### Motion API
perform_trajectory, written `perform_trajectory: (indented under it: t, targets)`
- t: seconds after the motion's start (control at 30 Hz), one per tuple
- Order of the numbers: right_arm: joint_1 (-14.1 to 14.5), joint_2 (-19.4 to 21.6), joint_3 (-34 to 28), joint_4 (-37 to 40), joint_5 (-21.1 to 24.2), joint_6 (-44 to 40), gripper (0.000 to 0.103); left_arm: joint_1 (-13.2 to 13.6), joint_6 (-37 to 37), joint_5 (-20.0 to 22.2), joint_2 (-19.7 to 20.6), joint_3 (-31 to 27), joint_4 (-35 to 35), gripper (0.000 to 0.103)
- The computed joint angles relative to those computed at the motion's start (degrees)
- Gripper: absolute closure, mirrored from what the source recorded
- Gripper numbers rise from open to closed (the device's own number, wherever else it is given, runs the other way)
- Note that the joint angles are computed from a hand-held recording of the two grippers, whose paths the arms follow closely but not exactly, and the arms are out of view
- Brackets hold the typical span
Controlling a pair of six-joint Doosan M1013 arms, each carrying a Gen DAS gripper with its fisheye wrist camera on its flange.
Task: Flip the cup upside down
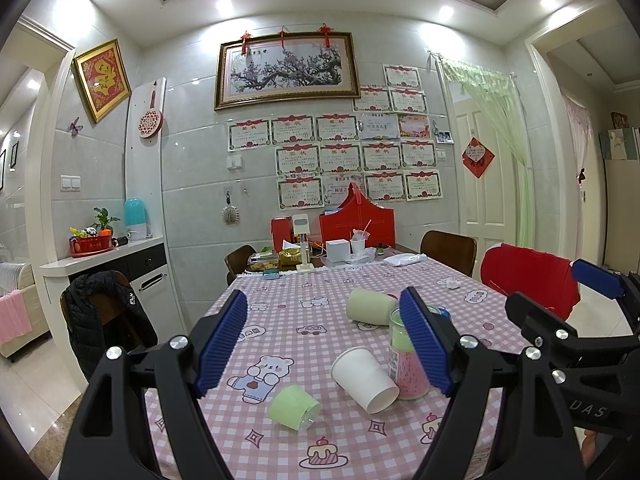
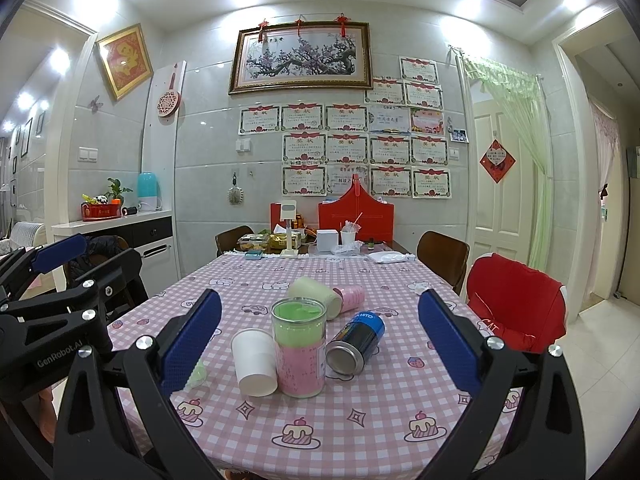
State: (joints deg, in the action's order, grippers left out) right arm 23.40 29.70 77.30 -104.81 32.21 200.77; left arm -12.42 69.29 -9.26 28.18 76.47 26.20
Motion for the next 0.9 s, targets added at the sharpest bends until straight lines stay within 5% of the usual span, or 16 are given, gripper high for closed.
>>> perform_trajectory:
  t: [0.4, 0.9]
  targets:
    - [0.0, 0.1, 0.1, 0.9, -0.1, -0.5, 0.008, 0.1, -0.4, 0.4, 0.3, -0.1, 0.8, 0.025]
    - [-0.4, 0.3, -0.2, 2.5, -0.6, -1.6, 0.008, 0.3, -12.4, 2.4, 1.3, -1.7, 13.1, 0.025]
